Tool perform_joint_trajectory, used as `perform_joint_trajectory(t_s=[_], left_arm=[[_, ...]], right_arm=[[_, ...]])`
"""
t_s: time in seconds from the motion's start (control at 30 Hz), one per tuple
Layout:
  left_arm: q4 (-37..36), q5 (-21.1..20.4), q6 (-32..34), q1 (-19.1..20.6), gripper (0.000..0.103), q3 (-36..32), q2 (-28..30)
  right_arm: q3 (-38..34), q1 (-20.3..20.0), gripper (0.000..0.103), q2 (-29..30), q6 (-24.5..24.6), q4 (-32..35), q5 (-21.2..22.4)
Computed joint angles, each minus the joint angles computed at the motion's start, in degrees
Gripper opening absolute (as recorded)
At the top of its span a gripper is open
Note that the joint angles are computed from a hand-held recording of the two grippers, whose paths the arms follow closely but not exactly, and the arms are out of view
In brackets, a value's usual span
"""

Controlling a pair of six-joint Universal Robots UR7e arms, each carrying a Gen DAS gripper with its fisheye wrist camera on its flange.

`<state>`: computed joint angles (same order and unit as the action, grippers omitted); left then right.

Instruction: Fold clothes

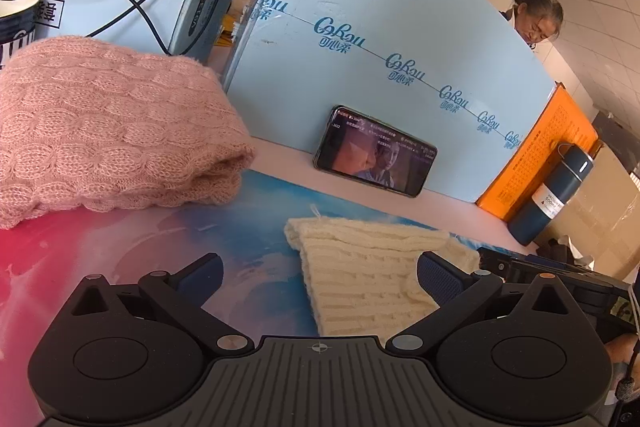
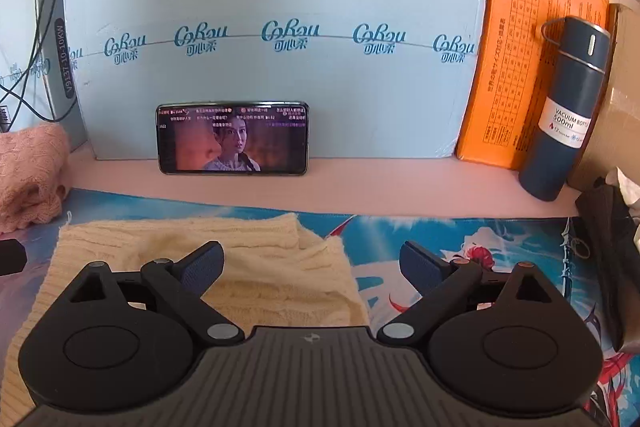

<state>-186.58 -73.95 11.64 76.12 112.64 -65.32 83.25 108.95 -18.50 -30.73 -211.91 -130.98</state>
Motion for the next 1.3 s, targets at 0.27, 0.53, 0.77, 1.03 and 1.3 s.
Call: perform_joint_trajectory(t_s=[0.27,0.53,0.77,1.03,1.3], left_arm=[[0.57,0.24,0.6,-0.15,0.103,0.11,-0.02],[-1.3,-0.49,1.44,-0.07,0.103,0.6,-0.03],[-6.3,-10.89,8.11,1.31,0.103,2.93,-0.99],[-22.08,-17.0,21.51,-0.45,0.103,8.72,0.25],[-25.94,-10.09,34.52,-7.92,0.103,22.12,-6.27]], right_arm=[[-1.88,1.63,0.095,3.4,-11.2,-1.13,-0.95],[10.14,4.24,0.101,-5.28,-6.64,-10.94,3.63],[25.8,3.26,0.103,-10.07,-7.07,-31.64,11.24],[41.74,-0.9,0.103,-12.65,-11.25,-47.51,17.2],[50.66,-4.56,0.103,-14.63,-19.87,-44.46,15.46]])
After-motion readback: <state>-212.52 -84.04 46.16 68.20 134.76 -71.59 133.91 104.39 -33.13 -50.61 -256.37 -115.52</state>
